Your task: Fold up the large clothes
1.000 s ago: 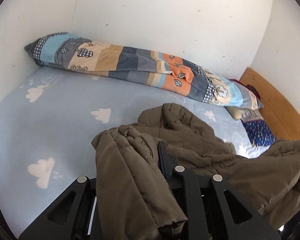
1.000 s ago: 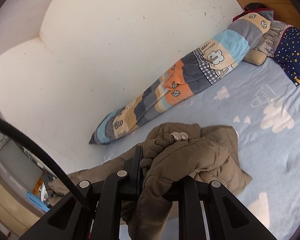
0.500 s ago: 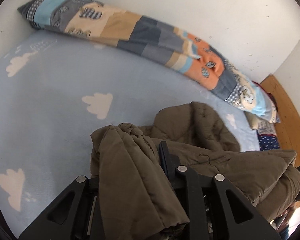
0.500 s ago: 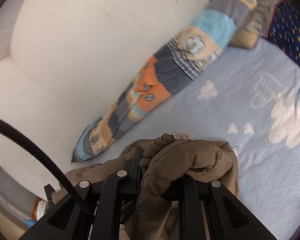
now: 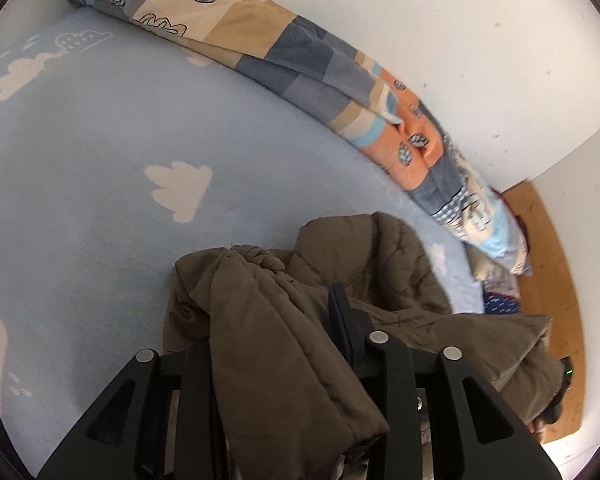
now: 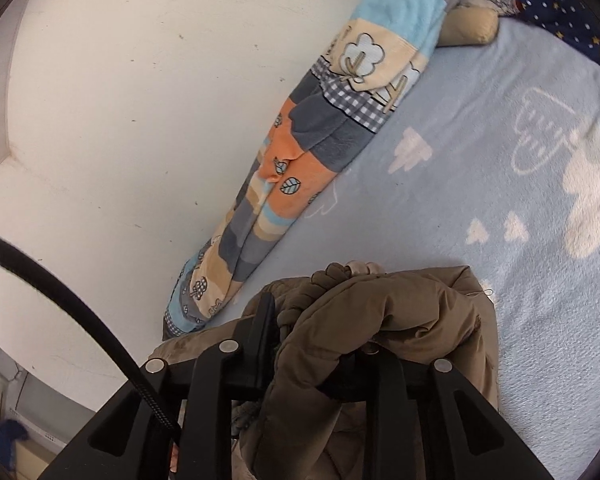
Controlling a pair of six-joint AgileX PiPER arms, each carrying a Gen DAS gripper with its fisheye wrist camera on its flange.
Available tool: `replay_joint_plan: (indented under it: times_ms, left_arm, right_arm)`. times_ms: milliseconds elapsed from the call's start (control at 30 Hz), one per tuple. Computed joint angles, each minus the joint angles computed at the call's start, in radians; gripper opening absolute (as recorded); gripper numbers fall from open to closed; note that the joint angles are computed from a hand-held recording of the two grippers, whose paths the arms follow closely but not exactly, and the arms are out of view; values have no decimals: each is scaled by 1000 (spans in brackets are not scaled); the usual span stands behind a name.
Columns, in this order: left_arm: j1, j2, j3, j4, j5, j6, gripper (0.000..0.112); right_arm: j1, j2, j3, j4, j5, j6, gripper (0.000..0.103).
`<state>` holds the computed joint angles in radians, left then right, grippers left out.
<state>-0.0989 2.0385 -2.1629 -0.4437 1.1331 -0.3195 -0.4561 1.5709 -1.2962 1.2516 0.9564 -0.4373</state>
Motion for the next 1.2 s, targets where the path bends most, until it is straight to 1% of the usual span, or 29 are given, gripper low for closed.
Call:
replay_joint_plan:
  times_ms: [33, 67, 100, 133, 167, 300, 433, 500, 633, 733, 867, 967, 1067, 1167, 1200]
  left_arm:
    - [8, -3, 1, -25, 0, 8, 37]
    - [14, -2, -4, -40, 5, 12, 38]
    - [19, -5, -2, -53, 3, 16, 38]
    - [22, -6, -2, -60, 2, 15, 38]
    - [27, -6, -1, -70, 2, 18, 38]
    - [42, -13, 32, -111, -20, 29, 38]
    - [57, -14, 51, -151, -34, 43, 40]
    - [61, -18, 65, -166, -47, 53, 41]
    - [70, -29, 85, -205, -64, 70, 43]
    - [81, -35, 91, -243, -68, 84, 44]
    - [119, -46, 157, -378, -94, 131, 46]
    - [151, -51, 201, -490, -99, 171, 49]
    - [157, -48, 181, -493, -86, 165, 50]
    - [161, -49, 174, -517, -78, 171, 54]
    - [168, -51, 182, -542, -76, 176, 55]
  right_arm:
    - [-9, -2, 6, 29, 14, -8, 34]
    - [-18, -5, 15, 60, 24, -21, 42]
    - [-23, -8, 19, 78, 30, -26, 47]
    - [-25, -8, 20, 91, 36, -27, 50]
    - [-34, -11, 25, 112, 45, -34, 52]
    - [-59, -18, 40, 158, 59, -46, 53]
    - [-70, -33, 49, 162, 42, -58, 59]
    - [-80, -49, 60, 169, 18, -67, 62]
    - [-80, -57, 52, 151, 11, -66, 63]
    - [-56, -72, 37, 128, -5, -79, 63]
    - [5, -81, 1, 66, -19, -80, 63]
    - [37, -89, -3, 46, -27, -105, 63]
    - [70, -88, -9, 42, -11, -145, 63]
    - [146, -85, -36, -57, -32, -124, 62]
    - [195, -82, -52, -142, -63, -86, 62]
